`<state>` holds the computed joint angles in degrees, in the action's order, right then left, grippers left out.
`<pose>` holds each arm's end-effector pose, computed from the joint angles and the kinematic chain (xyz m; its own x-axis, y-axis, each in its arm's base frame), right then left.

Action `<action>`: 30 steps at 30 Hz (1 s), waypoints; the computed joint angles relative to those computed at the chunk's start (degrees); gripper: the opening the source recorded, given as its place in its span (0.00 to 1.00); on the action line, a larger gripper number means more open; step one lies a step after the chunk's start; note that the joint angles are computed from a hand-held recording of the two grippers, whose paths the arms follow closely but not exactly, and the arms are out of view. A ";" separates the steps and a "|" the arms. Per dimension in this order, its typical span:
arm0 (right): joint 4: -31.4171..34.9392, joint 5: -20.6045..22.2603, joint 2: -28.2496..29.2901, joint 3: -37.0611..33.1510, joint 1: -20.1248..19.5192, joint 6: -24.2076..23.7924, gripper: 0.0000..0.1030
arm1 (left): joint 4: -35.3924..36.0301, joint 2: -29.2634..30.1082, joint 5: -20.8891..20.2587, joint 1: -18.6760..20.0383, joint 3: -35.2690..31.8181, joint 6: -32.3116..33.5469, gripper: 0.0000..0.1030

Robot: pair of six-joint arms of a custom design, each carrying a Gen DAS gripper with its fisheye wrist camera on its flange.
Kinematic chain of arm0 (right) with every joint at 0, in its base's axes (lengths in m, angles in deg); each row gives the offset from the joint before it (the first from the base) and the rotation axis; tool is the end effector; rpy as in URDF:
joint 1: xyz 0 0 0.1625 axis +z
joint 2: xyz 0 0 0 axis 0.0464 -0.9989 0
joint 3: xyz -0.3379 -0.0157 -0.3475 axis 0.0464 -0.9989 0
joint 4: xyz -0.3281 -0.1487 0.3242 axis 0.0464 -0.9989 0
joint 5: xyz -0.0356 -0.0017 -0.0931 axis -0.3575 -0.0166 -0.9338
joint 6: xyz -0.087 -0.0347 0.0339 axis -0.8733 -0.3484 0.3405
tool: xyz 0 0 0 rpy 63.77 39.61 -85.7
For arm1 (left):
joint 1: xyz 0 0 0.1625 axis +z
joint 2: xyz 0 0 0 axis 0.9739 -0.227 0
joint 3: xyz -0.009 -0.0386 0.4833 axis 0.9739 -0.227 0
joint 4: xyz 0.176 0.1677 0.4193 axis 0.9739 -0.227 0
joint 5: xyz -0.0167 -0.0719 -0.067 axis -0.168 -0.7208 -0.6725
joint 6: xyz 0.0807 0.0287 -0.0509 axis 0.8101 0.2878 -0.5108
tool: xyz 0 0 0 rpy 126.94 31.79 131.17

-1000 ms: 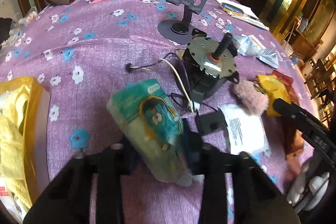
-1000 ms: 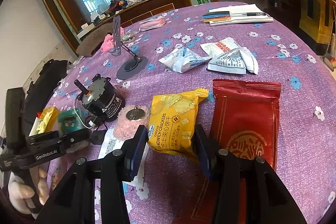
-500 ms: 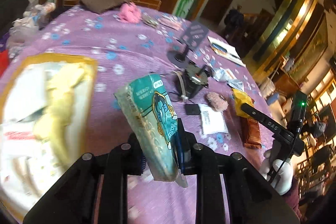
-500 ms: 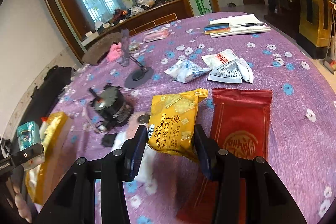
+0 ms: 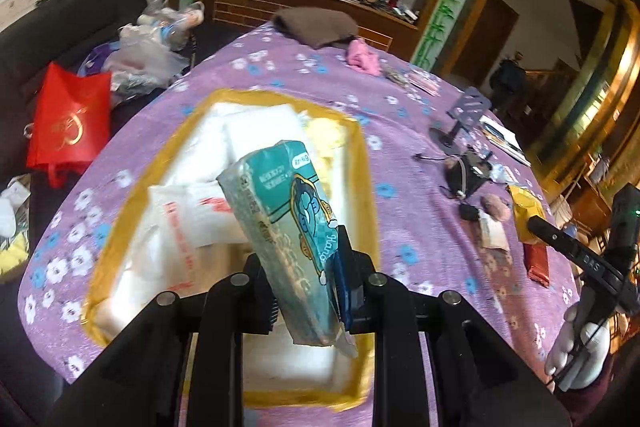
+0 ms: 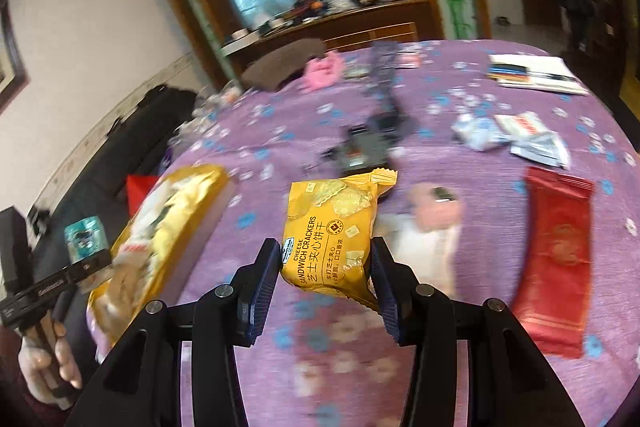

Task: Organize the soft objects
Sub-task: 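Carry the tissue pack and cracker packet into the tray and release both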

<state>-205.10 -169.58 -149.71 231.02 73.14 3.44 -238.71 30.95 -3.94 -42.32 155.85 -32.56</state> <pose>0.0204 -0.4100 0.3758 -0.8645 -0.0089 0.5026 -0.3836 0.6578 -0.6482 -0.3353 -0.4745 0.0604 -0.8631 0.1673 -0.4766 0.4199 0.7620 -0.4930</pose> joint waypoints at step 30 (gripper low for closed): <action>3.45 -11.81 26.01 -6.13 19.33 -2.33 0.45 | -10.92 -5.53 -2.50 3.47 6.84 2.39 0.61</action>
